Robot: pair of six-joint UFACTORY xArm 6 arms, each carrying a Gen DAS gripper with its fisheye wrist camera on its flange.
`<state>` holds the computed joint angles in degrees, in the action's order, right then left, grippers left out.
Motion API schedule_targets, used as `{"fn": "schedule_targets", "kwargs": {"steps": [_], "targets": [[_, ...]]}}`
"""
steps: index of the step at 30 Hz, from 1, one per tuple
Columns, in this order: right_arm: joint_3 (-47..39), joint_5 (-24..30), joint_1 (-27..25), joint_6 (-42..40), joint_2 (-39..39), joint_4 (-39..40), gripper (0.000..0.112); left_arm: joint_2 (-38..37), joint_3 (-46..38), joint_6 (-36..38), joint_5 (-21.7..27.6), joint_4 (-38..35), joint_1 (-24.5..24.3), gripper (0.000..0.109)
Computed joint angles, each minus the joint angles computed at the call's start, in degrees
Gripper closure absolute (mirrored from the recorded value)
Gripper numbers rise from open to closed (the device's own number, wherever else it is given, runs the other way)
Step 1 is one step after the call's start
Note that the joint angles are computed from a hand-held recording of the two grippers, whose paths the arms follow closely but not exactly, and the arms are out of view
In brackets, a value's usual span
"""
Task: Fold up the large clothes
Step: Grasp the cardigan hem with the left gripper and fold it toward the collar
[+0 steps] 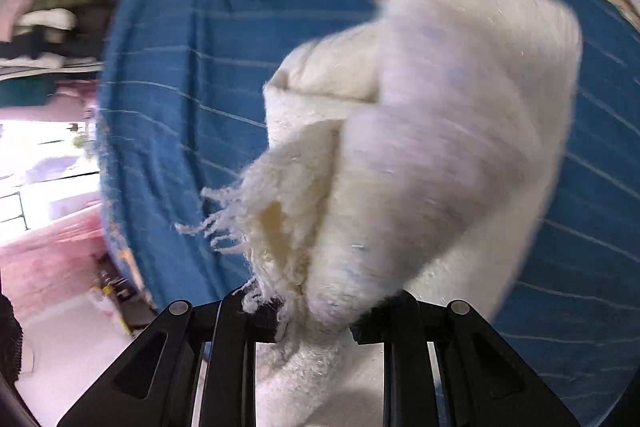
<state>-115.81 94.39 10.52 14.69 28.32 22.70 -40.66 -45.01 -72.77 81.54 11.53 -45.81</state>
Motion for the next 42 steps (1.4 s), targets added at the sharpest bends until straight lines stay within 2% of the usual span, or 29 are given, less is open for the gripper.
{"fn": "schedule_targets", "kwargs": {"steps": [2,3,5,7,9,10,11,13,15,18,21,23,24,27,28,29,30,32,35,37,39,42], "targets": [[-4.6,0.4,2.5,3.4,5.1,-1.4,0.080,-6.3,8.0,4.7,-5.5,-4.9,7.4,0.089],[-5.2,0.1,3.3,4.0,6.3,-1.7,0.075,-10.0,11.6,7.1,-7.9,-8.4,11.4,0.085],[-10.0,1.9,4.1,3.7,9.8,-1.1,0.056,-16.0,15.3,7.7,-8.8,-11.0,15.6,0.076],[-11.9,1.9,3.0,2.1,11.0,3.2,0.049,-22.7,17.5,7.8,-7.2,-11.9,19.4,0.062],[-12.6,2.0,0.3,-1.4,10.8,11.7,0.049,-27.8,17.9,6.8,-2.3,-11.4,22.8,0.052],[-11.0,1.2,-1.7,-3.9,9.1,15.7,0.049,-29.7,17.6,6.9,1.3,-10.6,24.9,0.035],[-8.8,0.0,-3.2,-5.5,7.1,17.4,0.048,-31.5,17.5,6.1,3.5,-9.8,25.5,0.031],[-4.0,-4.4,-6.7,-8.9,1.8,14.1,0.041,-32.4,16.5,2.7,6.8,-6.9,22.5,0.032],[0.8,-8.9,-9.3,-12.1,-2.5,7.8,0.037,-29.9,14.6,-1.5,8.8,-3.1,15.7,0.032],[6.8,-12.6,-13.8,-16.0,-5.0,1.6,0.035,-27.5,15.8,-5.6,6.6,-1.7,10.6,0.032],[10.4,-12.3,-18.4,-19.8,-1.8,5.8,0.034,-23.2,18.2,-5.0,4.7,-1.3,9.2,0.029],[11.2,-11.8,-20.1,-21.4,2.2,11.6,0.034,-22.7,20.9,-3.1,1.7,-2.3,11.0,0.026],[11.6,-11.5,-20.7,-21.8,4.0,14.7,0.034,-22.8,21.6,-3.0,0.9,-2.2,11.7,0.022],[16.7,-17.8,-19.9,-26.5,4.1,22.8,0.032,-22.5,22.0,0.0,-0.1,-2.0,14.0,0.021],[17.7,-19.0,-19.8,-28.5,3.8,25.6,0.039,-22.0,21.8,1.3,-0.4,-1.9,14.7,0.021],[18.5,-19.1,-19.8,-29.8,3.6,28.9,0.071,-21.4,21.6,2.5,-0.4,-1.8,15.2,0.021],[19.6,-19.8,-19.7,-29.9,3.0,29.8,0.081,-20.6,21.2,3.2,-0.5,-1.5,15.3,0.021],[24.1,-23.5,-19.4,-30.3,-0.9,29.8,0.093,-18.9,20.2,5.6,-0.1,-1.0,16.0,0.021],[32.4,-26.2,-22.8,-27.2,-8.7,33.9,0.102,-15.9,17.3,7.8,1.2,0.1,16.8,0.022],[39.4,-28.6,-25.8,-24.8,-15.8,35.4,0.103,-15.7,14.4,7.1,4.2,2.2,16.3,0.022],[48.1,-29.0,-31.5,-21.6,-24.9,34.7,0.104,-17.1,12.3,5.4,6.6,3.1,16.1,0.022],[57.0,-24.7,-42.6,-17.0,-36.4,28.2,0.104,-18.6,10.0,2.4,9.9,3.6,14.9,0.022]]}}
